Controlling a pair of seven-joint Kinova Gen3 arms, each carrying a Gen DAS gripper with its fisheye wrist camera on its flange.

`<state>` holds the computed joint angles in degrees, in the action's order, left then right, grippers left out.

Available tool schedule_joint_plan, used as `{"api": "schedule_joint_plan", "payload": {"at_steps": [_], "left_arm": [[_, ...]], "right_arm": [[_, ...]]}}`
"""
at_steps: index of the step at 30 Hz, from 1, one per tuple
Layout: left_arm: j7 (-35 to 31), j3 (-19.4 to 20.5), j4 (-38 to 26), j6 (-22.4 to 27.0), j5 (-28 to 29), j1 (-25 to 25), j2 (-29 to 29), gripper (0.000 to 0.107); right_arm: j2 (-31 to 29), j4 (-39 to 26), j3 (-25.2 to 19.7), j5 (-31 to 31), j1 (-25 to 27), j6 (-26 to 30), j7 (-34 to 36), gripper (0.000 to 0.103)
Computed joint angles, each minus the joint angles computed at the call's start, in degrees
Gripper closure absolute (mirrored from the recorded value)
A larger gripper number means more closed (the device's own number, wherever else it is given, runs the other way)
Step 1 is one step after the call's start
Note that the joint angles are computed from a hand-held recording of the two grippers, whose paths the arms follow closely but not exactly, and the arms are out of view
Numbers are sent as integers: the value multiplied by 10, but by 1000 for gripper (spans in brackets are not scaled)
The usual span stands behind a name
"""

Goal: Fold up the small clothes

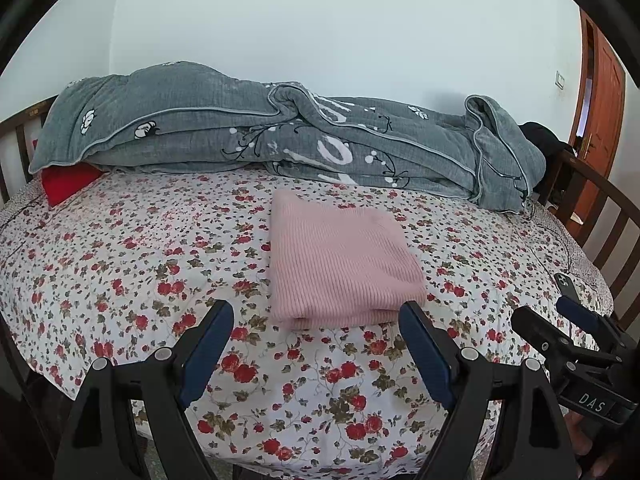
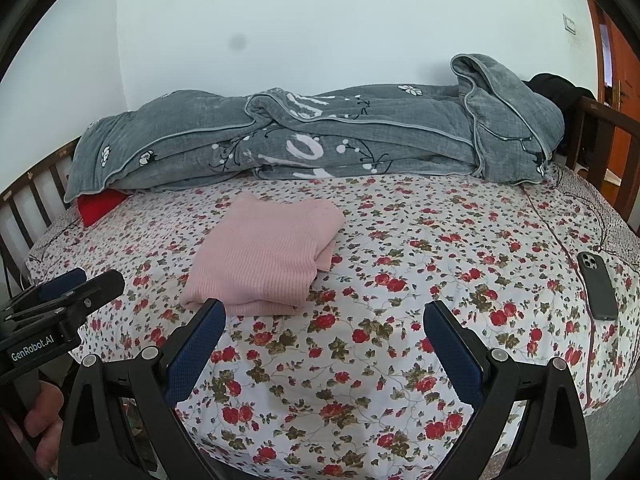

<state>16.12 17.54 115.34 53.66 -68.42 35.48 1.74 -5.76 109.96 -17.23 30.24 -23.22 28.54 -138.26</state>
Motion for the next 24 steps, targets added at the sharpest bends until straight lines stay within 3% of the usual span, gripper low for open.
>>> {"api": "schedule_joint_plan", "payload": {"at_steps": [24], "left_arm": [[-1, 0, -2, 3, 1, 2, 0, 24]], "right_arm": [[-1, 1, -3, -2, 4, -1, -3, 5]]}}
